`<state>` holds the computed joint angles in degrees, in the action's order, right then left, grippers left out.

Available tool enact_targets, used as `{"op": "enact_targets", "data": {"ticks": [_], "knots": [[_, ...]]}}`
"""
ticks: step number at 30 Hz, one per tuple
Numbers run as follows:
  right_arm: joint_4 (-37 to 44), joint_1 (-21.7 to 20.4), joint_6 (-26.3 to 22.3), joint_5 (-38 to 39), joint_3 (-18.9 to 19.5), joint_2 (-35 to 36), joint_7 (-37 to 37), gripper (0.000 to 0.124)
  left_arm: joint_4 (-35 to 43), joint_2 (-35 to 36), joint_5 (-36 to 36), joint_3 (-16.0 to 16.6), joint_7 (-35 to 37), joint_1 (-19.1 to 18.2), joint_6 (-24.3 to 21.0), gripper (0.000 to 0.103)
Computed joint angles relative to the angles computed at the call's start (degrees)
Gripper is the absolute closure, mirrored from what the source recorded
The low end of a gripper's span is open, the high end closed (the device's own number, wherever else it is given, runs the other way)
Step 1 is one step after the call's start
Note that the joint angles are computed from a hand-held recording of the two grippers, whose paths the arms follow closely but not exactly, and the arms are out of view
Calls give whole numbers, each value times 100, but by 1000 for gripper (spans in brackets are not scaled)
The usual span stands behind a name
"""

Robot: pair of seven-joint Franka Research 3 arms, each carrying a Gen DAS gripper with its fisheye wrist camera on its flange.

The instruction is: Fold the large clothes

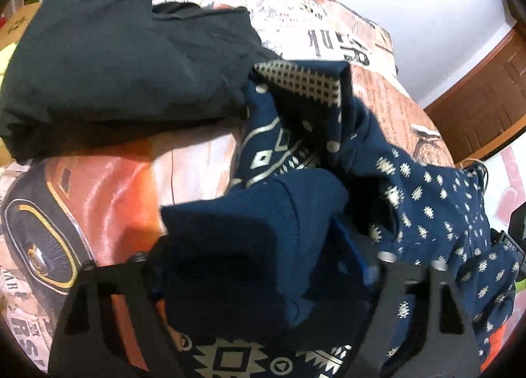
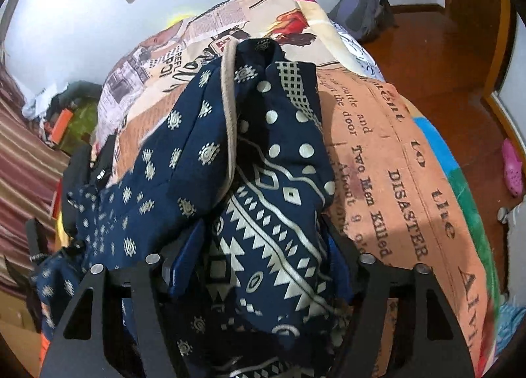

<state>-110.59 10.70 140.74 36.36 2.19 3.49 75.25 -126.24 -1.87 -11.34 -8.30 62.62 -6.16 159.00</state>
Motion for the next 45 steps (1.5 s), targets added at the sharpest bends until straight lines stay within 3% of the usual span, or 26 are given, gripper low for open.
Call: {"op": "enact_targets", "data": {"ticks": [2,4,5,7,9,13,20,25,34,40,45], "knots": [[17,-27,-108,213,-2,-3,-114,82,-34,-62,56,-21,-88,-16,86,46],[-26,-26,-122,251,-4,-65,-106,91,-116,-159,-92,-8,77,-58,116,65],[-64,-27,-106,314,-5,-122,-180,101,-113,-179,-180,1,193,-94,76,71],[-62,-31,-129,533,-12,-195,-320,106,79,-105,-467,49,559,-145,-197,80],[-43,-12,-71,626,-17,-278,-374,109,231,-108,-156,18,359,-100,-413,82],[163,81,4,711,7,-420,-642,112,334,-375,-654,62,662,-150,-417,84],[837,304,123,645,110,-302,-1052,113,606,-780,102,110,504,-178,-246,85],[1698,392,235,432,208,269,-971,114,947,-687,572,195,354,-21,-310,85],[3218,455,22,-517,325,1584,-247,114,1546,83,1058,248,136,366,-392,84],[3936,683,-315,-1595,127,2414,466,113,1888,807,1081,218,26,585,-739,84],[4251,648,-637,-2045,71,2826,817,113,1844,1178,555,83,178,829,-701,81]]}}
